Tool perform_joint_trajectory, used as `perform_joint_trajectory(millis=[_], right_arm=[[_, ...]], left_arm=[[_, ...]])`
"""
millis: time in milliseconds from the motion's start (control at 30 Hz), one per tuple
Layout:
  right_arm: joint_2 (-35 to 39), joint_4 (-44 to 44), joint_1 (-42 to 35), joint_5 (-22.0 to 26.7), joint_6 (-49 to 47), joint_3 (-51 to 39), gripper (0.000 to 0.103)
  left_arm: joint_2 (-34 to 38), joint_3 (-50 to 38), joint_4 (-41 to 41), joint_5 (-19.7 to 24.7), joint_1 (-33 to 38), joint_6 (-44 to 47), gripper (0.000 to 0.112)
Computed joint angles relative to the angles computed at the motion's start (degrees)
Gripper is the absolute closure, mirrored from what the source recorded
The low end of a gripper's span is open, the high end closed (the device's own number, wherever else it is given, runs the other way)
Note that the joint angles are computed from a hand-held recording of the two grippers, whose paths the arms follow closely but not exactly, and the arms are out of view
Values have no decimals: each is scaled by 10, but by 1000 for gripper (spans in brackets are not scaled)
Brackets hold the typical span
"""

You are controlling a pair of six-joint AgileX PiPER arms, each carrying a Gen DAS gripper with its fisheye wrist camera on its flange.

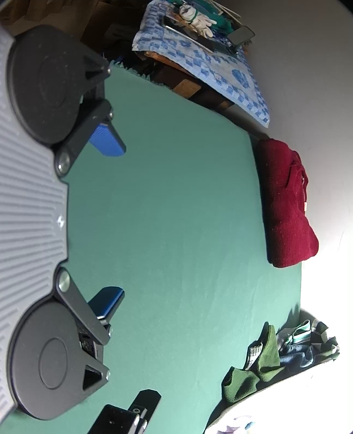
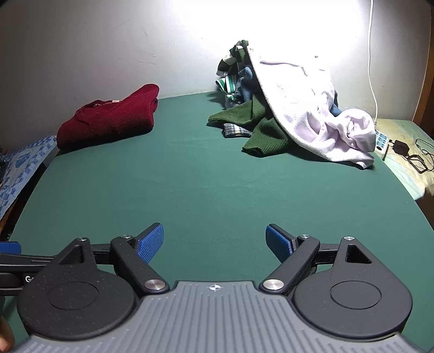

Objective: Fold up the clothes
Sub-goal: 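Move both grippers toward the clothes pile with the white T-shirt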

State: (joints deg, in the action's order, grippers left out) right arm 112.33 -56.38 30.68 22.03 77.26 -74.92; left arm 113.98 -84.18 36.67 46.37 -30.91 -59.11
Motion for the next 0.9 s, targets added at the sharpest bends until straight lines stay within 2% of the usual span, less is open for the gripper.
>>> perform_joint_trajectory(millis=[133, 267, 433, 600, 900], right_arm=[[7, 4, 23, 23, 8, -16, 18], [5, 2, 0, 17, -5, -7, 18], [-7, 44, -12, 48, -53, -1, 18], [-17, 78, -32, 58, -95, -4, 18], [-32, 123, -74, 58, -151, 4, 18]], left_arm=[[1, -9, 1, 11, -12, -3, 10], [30, -54, -4, 32, -30, 0, 10], [58, -98, -4, 50, -50, 5, 10], [85, -146, -3, 67, -73, 17, 10], [164, -286, -24, 125, -102, 62, 10]])
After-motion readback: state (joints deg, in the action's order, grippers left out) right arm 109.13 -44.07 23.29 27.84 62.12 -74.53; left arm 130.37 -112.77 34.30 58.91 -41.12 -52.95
